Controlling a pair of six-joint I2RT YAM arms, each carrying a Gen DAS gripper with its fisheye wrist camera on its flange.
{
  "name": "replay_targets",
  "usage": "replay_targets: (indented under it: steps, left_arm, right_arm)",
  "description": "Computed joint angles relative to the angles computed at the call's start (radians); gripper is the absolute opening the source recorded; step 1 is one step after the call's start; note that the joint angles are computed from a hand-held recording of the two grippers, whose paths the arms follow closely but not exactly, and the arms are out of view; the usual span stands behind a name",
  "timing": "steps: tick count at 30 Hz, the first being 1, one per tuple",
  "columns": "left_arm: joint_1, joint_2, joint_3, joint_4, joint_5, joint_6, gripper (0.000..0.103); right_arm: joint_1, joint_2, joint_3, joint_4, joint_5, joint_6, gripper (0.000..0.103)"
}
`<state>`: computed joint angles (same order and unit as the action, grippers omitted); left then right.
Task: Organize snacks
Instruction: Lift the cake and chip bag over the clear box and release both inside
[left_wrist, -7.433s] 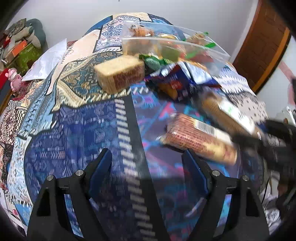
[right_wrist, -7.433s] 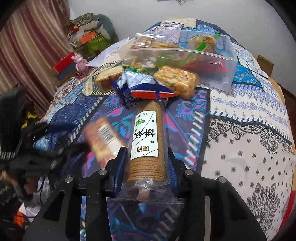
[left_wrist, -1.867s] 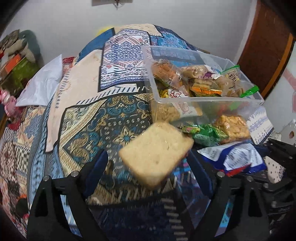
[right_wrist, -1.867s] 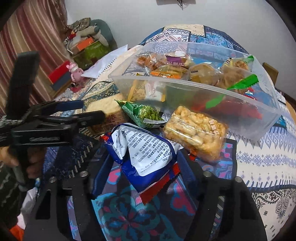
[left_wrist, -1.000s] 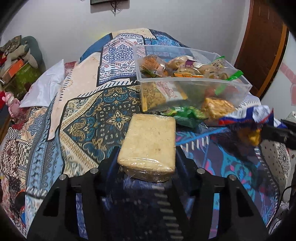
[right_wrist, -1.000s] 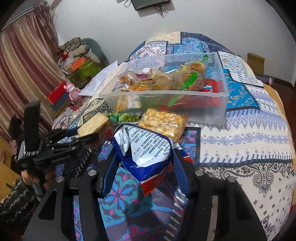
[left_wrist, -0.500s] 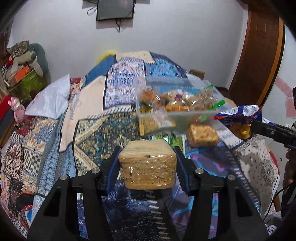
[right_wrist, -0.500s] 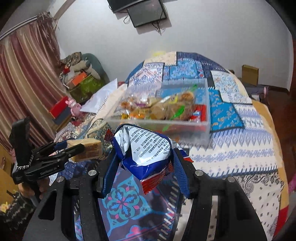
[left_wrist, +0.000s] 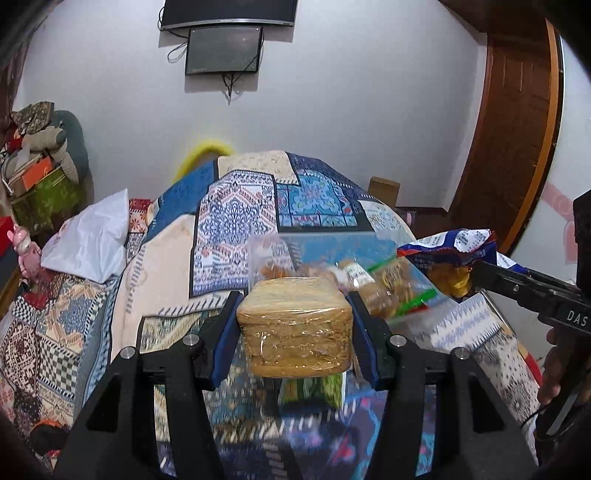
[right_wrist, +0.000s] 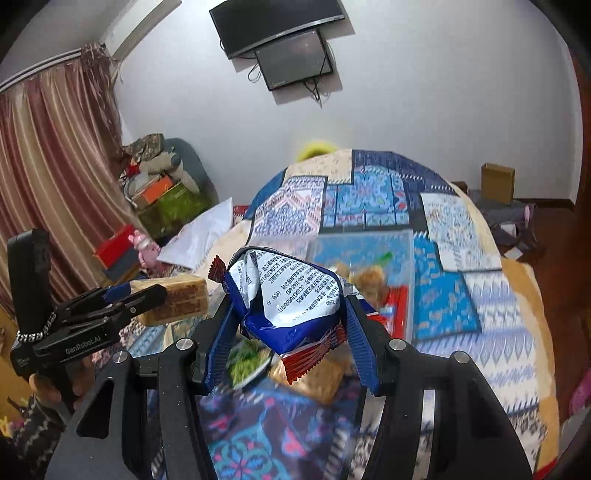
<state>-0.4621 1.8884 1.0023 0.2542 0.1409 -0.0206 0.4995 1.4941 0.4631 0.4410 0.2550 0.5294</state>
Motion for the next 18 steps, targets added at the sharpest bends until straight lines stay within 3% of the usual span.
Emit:
replay_targets:
  steps: [6,18]
  left_arm:
    - [-0.037,0.121,0.109,0.006,-0.056,-0.007,0.055]
    - [-0.044,0.314,0.285,-0.005,-0.076,-0.034,0.055]
  right_arm:
    - [-0.077,0.096,0.091,0.013,-0.036,-0.052,0.053]
    - [-0.157,0.352,0.338,-0.054,-0.066,-0.126,0.053]
